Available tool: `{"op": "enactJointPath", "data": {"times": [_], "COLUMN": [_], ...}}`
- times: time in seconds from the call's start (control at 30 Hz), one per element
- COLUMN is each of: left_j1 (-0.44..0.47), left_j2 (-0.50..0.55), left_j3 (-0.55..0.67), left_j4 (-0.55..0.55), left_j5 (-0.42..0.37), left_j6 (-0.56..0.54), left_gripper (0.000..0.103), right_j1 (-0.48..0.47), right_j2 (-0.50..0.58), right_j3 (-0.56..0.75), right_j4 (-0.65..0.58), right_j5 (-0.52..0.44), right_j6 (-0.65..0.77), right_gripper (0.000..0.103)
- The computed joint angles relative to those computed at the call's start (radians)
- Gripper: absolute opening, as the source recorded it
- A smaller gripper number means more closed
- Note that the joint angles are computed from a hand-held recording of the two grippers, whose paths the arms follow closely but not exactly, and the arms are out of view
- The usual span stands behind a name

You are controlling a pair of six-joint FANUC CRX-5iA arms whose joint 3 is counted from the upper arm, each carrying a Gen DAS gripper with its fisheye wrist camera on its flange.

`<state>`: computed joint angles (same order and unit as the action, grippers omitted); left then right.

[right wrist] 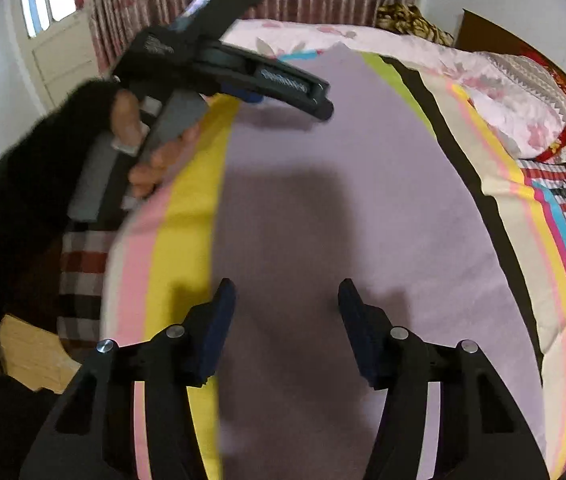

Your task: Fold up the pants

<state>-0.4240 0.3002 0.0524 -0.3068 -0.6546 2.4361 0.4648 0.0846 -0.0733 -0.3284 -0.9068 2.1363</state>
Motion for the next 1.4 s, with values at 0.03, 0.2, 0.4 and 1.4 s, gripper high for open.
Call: {"op": "enactJointPath", "data": {"times": [0.03, 0.2, 0.4, 1.4], "left_j1": [-0.009, -0.073, -0.084, -0.127], "left_j2": [-0.024, -0.163, -0.213, -0.136], "left_j3": [-0.015, -0.139, -0.219, -0.120], "left_j4": [-0.013, -0.131, -0.146, -0.206], "left_j5": [0.003, 0.092, 0.127, -0.019], "left_j6": [0.029, 0.258, 0.356, 0.278], "left_gripper": [0.098, 0.098, 0.097, 0.097], "right_j1": [-0.017, -0.039, -0.022, 0.005], "right_j2": [-0.006, 0.001, 0.071, 0.035], "right_j3": [0.013, 0.043, 0.078, 0.044], "right_j4": [-0.050, -0.175, -0.146, -0.108], "right_j5": [-0.021, -0.088, -0.082, -0.019], "right_j6": [0.034, 0.155, 0.115, 0.111], "right_gripper": [0.055, 0.047, 0.023, 0.005]}}
